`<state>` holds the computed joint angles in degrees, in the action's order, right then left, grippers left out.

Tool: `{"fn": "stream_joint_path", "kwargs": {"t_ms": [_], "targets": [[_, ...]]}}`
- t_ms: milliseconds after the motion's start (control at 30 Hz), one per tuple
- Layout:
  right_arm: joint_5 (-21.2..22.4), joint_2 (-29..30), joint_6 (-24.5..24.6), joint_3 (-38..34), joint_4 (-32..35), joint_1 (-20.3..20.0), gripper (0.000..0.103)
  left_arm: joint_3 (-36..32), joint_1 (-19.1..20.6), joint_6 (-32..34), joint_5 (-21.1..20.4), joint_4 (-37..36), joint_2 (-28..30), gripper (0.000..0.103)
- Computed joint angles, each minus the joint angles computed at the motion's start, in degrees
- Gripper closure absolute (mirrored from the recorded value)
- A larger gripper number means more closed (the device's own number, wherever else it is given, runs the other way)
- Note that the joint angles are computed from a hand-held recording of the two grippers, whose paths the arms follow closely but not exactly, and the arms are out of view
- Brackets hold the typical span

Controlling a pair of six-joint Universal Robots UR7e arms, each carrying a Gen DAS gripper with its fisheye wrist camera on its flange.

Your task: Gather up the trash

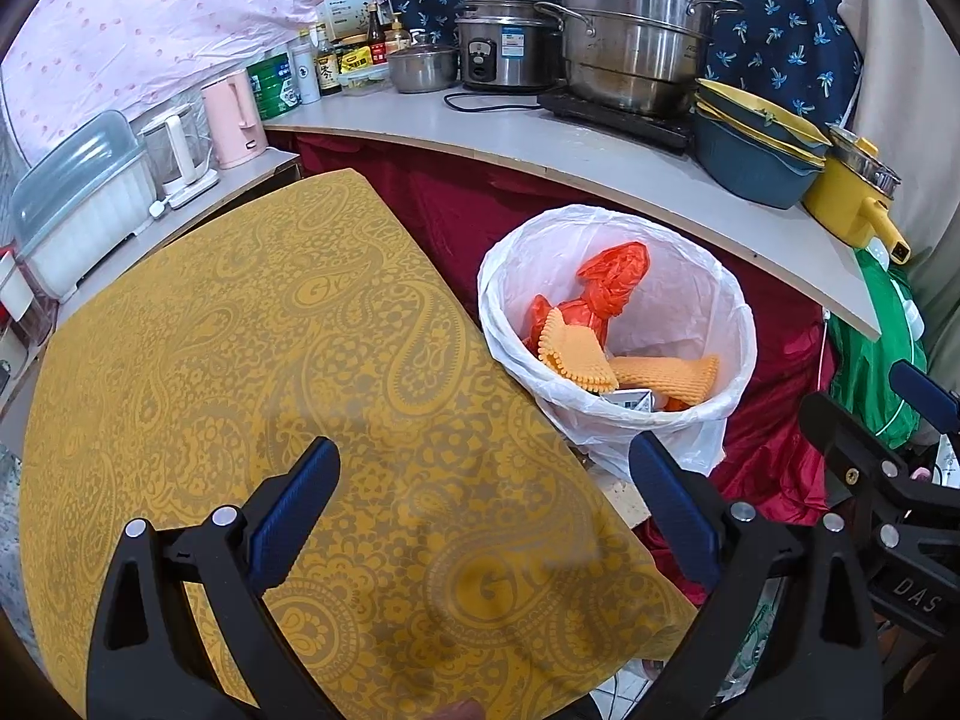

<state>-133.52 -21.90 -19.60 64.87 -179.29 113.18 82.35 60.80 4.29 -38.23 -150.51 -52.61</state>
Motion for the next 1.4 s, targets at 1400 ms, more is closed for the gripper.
{"fn": "stream_joint_path", "kwargs": {"t_ms": [1400], "targets": [[0.64,-0.18,-0.85,0.49,-0.64,-0.67,0.007,0.18,0.16,-0.91,0.70,1.94,0.73,0.010]]}}
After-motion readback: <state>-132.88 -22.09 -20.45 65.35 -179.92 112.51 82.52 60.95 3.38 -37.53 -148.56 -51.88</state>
